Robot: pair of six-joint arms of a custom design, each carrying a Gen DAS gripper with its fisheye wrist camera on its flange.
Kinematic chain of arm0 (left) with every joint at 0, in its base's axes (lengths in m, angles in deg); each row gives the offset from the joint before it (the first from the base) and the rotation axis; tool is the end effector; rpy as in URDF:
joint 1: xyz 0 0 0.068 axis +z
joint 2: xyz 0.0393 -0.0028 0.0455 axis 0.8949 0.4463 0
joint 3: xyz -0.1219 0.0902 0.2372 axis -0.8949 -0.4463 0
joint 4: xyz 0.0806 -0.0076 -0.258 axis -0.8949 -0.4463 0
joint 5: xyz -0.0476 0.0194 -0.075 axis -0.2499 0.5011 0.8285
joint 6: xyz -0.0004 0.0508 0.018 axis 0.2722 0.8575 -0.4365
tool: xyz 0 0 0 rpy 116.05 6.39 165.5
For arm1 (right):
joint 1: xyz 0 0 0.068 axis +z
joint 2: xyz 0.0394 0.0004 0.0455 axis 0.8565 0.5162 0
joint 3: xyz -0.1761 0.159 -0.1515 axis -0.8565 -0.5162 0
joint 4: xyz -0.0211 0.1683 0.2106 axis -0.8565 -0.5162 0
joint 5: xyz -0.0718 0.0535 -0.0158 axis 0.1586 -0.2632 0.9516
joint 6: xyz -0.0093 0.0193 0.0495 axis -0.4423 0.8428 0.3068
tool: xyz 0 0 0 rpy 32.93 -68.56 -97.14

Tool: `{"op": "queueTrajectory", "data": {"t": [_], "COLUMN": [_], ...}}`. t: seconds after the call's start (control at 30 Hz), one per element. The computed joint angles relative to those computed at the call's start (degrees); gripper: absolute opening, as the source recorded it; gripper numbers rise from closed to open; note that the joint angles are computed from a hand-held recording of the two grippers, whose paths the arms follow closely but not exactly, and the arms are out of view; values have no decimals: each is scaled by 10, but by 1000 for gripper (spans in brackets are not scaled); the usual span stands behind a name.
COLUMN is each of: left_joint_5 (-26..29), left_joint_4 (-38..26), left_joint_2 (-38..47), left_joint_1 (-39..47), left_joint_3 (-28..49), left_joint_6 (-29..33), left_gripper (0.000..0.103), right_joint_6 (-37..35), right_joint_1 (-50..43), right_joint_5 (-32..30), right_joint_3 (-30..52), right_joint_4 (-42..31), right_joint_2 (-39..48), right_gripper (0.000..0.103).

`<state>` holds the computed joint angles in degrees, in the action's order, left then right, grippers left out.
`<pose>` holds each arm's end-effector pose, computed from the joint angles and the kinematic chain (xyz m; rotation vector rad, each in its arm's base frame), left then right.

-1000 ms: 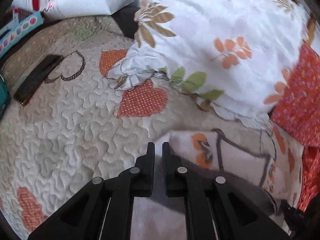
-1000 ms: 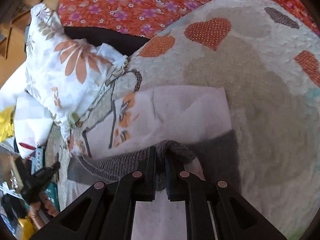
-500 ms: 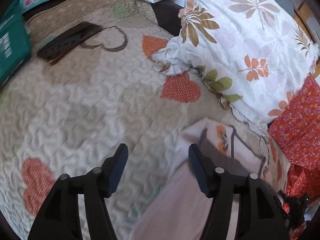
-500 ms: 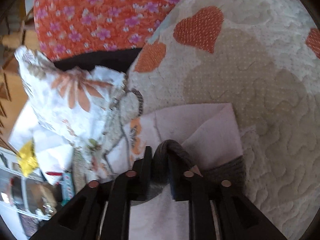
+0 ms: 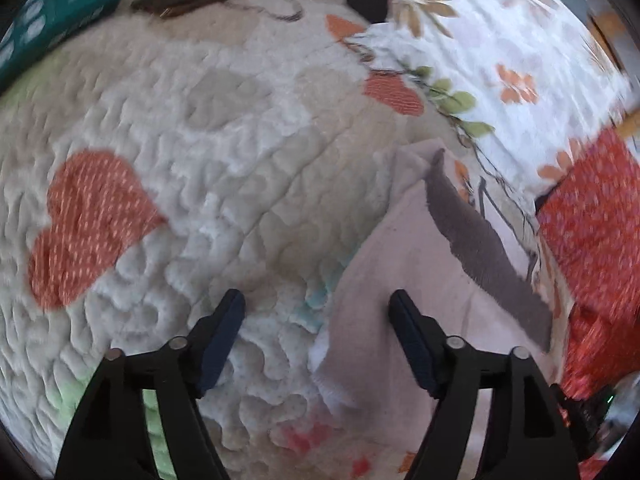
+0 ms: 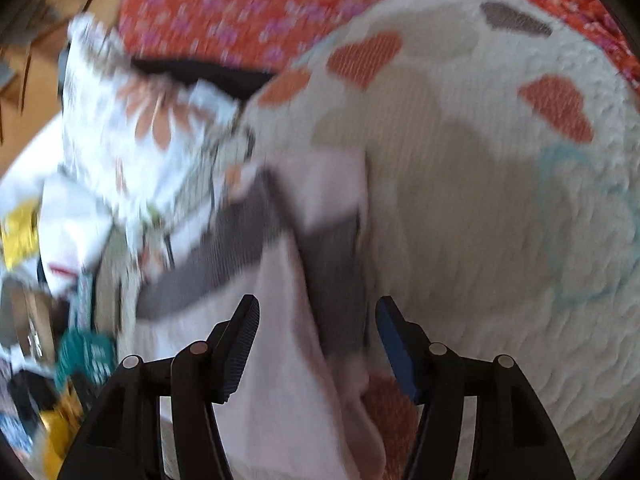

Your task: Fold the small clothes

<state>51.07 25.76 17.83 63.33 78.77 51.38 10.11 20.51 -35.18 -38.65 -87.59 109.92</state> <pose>0.2660 -0.0084 0.1993 -0.4388 2.5909 -0.4207 0.1901 -0.1224 0.1818 0.6608 2.4793 0.7081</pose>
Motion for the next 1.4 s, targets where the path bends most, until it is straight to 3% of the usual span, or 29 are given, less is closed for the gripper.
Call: {"op": "queueTrajectory", "data": {"t": [0.13,0.23,0.33,0.37,0.4,0.43,0.5,0.63,0.83,1.07,1.13,1.23,1.33,1.4], "left_joint_5": [-16,4,-7,-27,-41,-26,-20,11,40,-36,-51,-85,-116,-124], "left_joint_4": [14,35,51,42,19,-2,-24,-62,-126,-140,-143,-165,-198,-207], "left_joint_2": [30,53,67,70,77,81,62,21,-35,-94,-111,-162,-242,-300], "left_joint_1": [-38,-52,-76,-90,-102,-103,-107,-106,-111,-201,-224,-253,-267,-269], "left_joint_3": [20,22,26,33,48,60,65,65,51,-16,-32,-49,-61,-65], "left_joint_6": [64,79,79,79,81,80,60,39,47,31,23,1,-17,-33], "left_gripper": [85,92,89,56,17,16,14,14,14,14,15,20,38,62], "right_joint_6": [13,57,112,123,139,137,127,75,-35,-282,-342,-373,-369,-383], "right_joint_1": [37,72,114,122,137,132,105,48,-26,-203,-252,-273,-280,-319], "right_joint_5": [36,44,64,73,94,78,17,-39,-55,-59,-54,-31,-14,-28], "right_joint_3": [-60,-92,-112,-116,-116,-111,-92,-63,-45,-68,-73,-82,-74,-56], "right_joint_4": [60,114,166,174,181,179,161,88,-36,-193,-216,-205,-199,-215], "right_joint_2": [-42,-72,-84,-89,-91,-81,-46,-43,-73,-65,-51,-60,-70,-62], "right_gripper": [71,74,73,65,54,28,22,20,20,20,20,25,35,40]}}
